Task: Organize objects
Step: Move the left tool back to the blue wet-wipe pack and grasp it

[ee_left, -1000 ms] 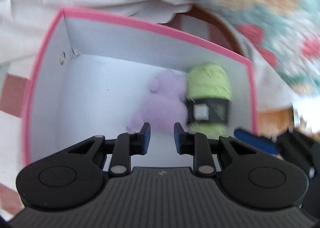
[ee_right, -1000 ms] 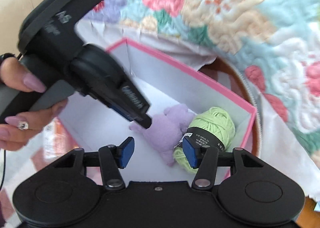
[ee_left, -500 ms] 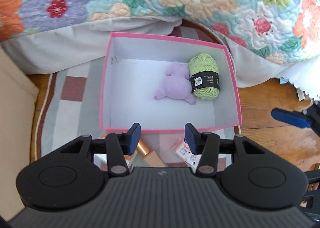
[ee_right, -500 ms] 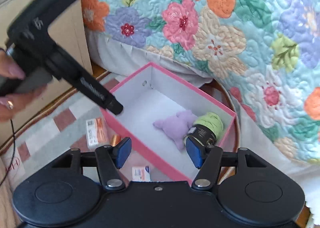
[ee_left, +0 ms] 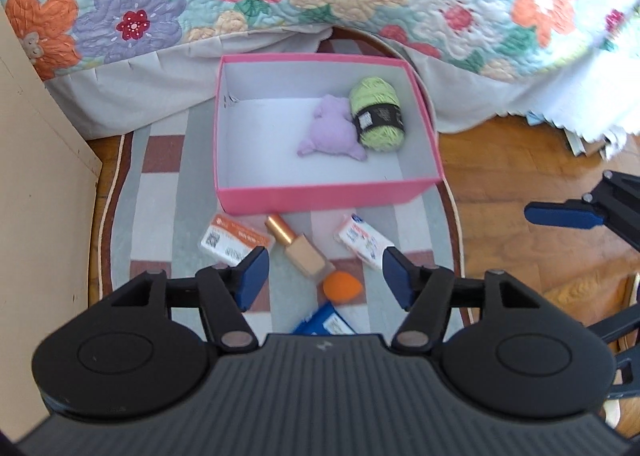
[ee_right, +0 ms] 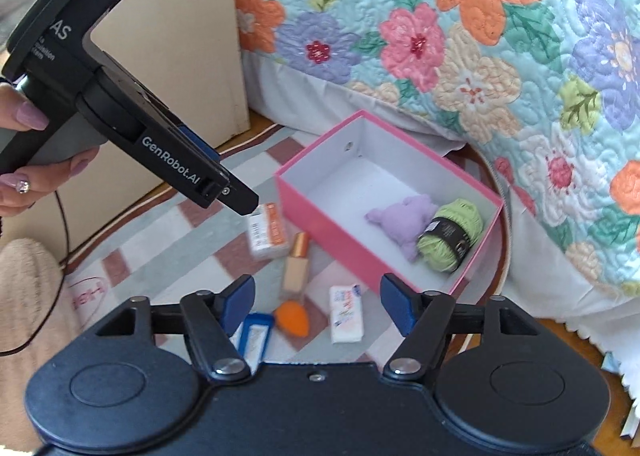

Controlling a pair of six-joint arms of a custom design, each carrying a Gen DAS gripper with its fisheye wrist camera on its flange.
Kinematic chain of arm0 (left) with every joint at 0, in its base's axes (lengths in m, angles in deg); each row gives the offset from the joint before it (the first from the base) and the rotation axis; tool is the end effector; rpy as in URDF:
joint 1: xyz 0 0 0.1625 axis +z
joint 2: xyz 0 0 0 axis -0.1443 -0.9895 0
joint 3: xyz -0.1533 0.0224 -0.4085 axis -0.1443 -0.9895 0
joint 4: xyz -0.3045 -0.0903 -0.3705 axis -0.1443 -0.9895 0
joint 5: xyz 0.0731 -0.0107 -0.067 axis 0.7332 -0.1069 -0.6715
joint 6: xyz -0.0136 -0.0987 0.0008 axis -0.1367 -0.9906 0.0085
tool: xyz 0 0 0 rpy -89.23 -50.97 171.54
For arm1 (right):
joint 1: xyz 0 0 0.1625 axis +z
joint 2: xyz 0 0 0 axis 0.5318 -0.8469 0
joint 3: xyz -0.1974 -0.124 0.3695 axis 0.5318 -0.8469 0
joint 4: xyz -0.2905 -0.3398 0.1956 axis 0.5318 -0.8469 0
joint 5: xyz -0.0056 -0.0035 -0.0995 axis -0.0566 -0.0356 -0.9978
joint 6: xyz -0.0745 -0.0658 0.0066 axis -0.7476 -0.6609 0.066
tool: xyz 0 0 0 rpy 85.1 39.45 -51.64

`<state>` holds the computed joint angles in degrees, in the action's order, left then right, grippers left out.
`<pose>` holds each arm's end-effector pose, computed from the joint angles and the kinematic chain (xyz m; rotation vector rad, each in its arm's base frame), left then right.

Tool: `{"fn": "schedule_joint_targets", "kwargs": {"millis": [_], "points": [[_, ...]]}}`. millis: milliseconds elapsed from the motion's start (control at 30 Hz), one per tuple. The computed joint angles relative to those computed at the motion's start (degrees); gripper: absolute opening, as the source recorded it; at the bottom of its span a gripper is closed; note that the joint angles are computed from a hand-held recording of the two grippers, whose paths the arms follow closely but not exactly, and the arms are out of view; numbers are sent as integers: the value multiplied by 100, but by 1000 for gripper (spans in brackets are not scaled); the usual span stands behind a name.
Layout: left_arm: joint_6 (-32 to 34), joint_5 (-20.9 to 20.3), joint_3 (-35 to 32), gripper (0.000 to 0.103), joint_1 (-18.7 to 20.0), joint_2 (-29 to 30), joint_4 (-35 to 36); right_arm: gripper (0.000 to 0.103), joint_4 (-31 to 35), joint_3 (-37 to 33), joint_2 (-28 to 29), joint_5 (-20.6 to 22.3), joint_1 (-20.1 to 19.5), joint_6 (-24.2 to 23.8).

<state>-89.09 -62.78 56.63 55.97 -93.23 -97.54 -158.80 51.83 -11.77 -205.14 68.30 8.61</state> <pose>-0.5050 -0.8187 0.1193 0.8157 2.5621 -0.1910 0.2085 -0.7076 0.4312 0.6322 -2.3275 0.5625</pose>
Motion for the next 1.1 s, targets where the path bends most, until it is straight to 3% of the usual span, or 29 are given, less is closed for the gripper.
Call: {"fn": "schedule_joint_targets", "kwargs": {"millis": [100, 400, 733, 800, 900, 1100], "points": [[30, -2, 478, 64, -59, -307, -104, 76, 612, 38, -140, 126, 25, 222], [-1, -79, 1566, 73, -177, -911, -271, 79, 982, 470, -389, 318, 45, 449], [-5, -268, 1918, 81, -175, -1053, -24, 85, 1141, 690, -452, 592, -136, 843], [-136, -286, 1983, 84, -139, -1059, -21, 87, 737, 841, -410, 365, -135, 622], [-257, -258, 2205, 87, -65, -1136, -140, 87, -156, 1156, -310, -8, -154, -121], [-479, -295, 2532, 88, 149, -1156, -291, 87, -1429, 1613, -106, 70, -336, -1159]]}}
